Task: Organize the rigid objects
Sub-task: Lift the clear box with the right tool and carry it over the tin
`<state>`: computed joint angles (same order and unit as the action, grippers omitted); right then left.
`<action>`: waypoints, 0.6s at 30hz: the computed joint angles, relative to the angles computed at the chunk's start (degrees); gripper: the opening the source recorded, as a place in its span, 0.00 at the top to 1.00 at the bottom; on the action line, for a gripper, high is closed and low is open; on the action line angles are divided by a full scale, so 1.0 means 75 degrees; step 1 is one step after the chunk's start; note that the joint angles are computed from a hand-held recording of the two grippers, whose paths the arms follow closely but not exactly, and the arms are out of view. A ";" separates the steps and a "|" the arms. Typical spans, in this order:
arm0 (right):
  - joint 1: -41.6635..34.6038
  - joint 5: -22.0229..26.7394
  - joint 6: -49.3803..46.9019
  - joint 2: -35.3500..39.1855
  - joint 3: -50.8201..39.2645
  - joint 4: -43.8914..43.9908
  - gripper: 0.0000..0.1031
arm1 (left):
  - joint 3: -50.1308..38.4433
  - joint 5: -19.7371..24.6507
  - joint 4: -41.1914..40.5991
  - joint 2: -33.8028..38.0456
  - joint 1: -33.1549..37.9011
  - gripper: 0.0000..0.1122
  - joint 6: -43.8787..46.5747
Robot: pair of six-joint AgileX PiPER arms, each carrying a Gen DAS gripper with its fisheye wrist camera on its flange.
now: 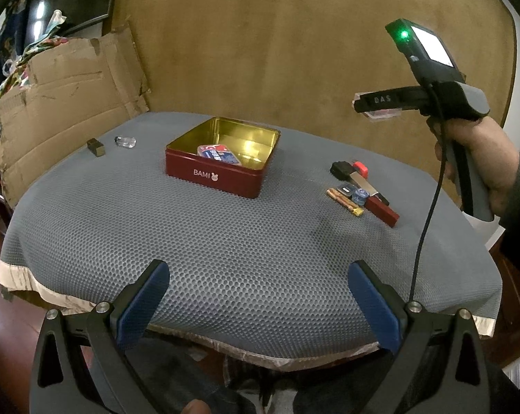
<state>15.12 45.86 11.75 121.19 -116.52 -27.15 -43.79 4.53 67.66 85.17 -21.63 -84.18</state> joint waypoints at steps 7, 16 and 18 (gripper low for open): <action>0.0321 0.0387 -0.0117 0.0404 -0.0730 -0.0008 0.29 | 0.0038 -0.0032 0.0709 -0.0024 0.0106 0.09 -0.0719; 0.0739 0.1214 -0.0454 0.1453 -0.2491 0.0280 0.29 | 0.0050 -0.0043 0.1089 -0.0031 0.0286 0.09 -0.1205; 0.0809 0.1501 -0.0604 0.1809 -0.3119 0.0390 0.29 | 0.0025 -0.0077 0.0516 -0.0005 0.0351 0.09 -0.0671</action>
<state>21.19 57.12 7.23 134.75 -139.91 -24.22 -43.60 3.95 71.54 85.13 -19.00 -89.22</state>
